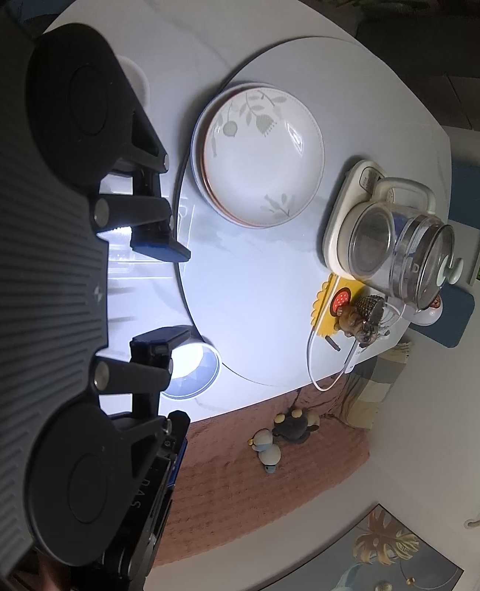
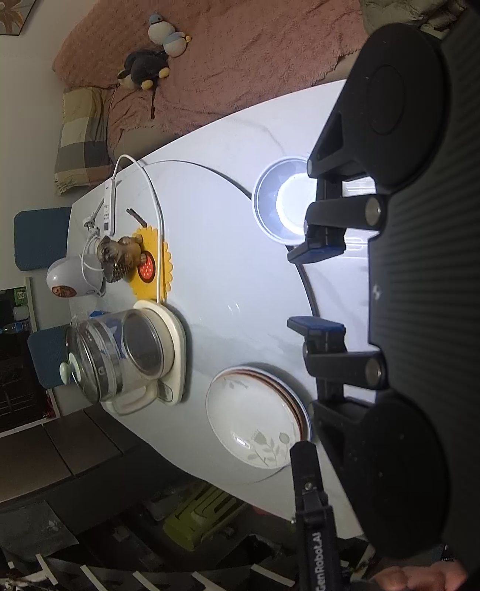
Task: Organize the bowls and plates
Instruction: 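Withdraw both grippers and move toward the second blue-rimmed bowl, then close both grippers on the rim of the second blue-rimmed bowl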
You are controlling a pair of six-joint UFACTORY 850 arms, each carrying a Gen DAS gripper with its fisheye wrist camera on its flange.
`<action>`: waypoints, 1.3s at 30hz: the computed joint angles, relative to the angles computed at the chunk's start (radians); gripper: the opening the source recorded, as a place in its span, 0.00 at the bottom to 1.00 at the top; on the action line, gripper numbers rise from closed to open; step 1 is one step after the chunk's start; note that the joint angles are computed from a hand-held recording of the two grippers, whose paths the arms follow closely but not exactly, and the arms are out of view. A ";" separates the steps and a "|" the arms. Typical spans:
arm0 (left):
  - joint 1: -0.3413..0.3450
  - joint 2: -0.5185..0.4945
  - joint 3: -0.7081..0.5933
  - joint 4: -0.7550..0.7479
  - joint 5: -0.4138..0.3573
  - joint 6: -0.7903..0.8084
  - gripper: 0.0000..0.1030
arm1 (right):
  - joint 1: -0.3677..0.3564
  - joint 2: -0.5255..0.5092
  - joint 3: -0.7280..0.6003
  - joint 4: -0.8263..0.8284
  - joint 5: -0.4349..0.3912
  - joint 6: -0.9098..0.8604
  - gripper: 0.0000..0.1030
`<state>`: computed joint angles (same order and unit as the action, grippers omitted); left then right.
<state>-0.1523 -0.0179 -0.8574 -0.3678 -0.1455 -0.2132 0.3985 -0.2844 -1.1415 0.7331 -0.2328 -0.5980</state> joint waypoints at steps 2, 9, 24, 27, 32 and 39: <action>-0.023 -0.043 -0.040 0.106 0.000 -0.117 0.43 | -0.027 -0.021 -0.019 0.032 -0.021 -0.049 0.34; -0.073 -0.212 -0.183 0.104 -0.037 -0.153 0.47 | -0.114 -0.116 -0.099 0.051 -0.081 -0.119 0.48; -0.138 -0.552 -0.450 0.180 -0.069 -0.409 0.54 | -0.226 -0.409 -0.381 -0.030 -0.292 -0.194 0.50; -0.143 -0.595 -0.487 0.249 -0.068 -0.525 0.53 | -0.226 -0.481 -0.459 -0.084 -0.354 -0.177 0.49; -0.151 -0.646 -0.525 0.343 -0.077 -0.652 0.43 | -0.226 -0.567 -0.559 -0.100 -0.416 -0.209 0.48; -0.144 -0.670 -0.520 0.201 -0.038 -0.562 0.25 | -0.216 -0.625 -0.622 -0.127 -0.484 -0.190 0.26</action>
<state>-0.2963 -0.6883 -1.3775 -0.1672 -0.1832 -0.7752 0.1821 -0.9093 -1.7633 0.6063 -0.7168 -0.7884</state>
